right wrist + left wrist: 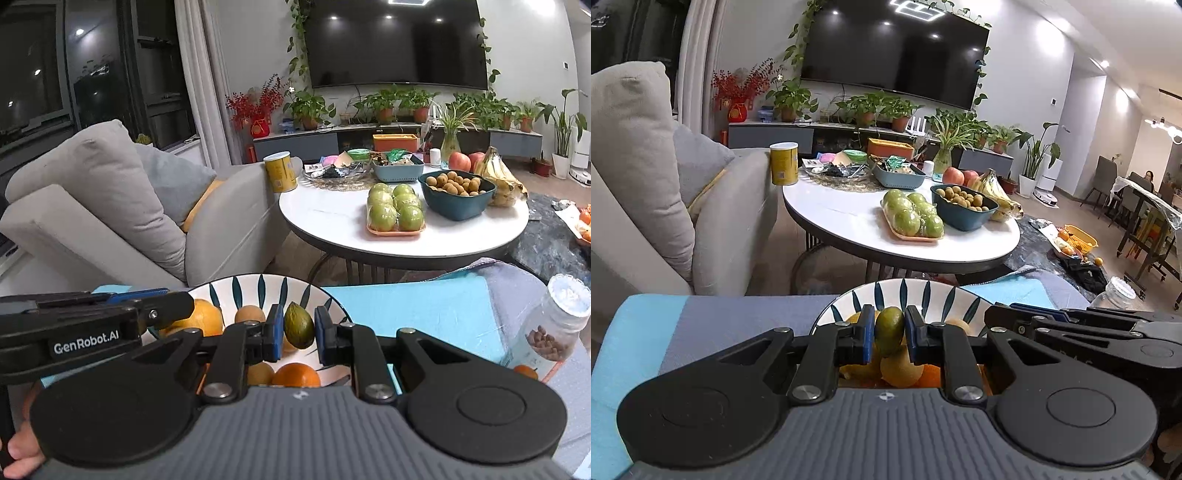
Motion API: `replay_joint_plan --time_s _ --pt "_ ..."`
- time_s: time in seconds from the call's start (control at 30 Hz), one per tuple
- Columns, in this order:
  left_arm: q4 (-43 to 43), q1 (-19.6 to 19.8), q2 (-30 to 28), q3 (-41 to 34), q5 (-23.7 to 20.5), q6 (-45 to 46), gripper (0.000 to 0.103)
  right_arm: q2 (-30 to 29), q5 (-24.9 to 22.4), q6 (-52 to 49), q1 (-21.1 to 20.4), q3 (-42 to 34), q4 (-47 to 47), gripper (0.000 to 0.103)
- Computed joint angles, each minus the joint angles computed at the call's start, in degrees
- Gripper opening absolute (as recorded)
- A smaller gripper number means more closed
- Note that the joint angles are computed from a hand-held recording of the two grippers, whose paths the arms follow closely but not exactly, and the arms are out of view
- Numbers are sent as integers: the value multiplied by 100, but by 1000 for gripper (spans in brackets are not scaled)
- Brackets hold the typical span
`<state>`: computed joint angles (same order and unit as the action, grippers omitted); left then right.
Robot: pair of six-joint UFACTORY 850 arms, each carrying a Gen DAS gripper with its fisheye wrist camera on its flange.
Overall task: Organize fruits
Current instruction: 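Open both tools to drop the green fruits into the bowl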
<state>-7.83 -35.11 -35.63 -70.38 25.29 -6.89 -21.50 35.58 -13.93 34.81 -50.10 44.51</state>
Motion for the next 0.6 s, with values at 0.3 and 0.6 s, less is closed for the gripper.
replay_joint_plan --time_s 0.3,0.6 --pt "-103 -27 13 7 10 133 17 -23 -200 339 -62 12 -293 77" --pt "-608 -116 63 89 112 690 34 45 -56 684 -77 107 -314 77"
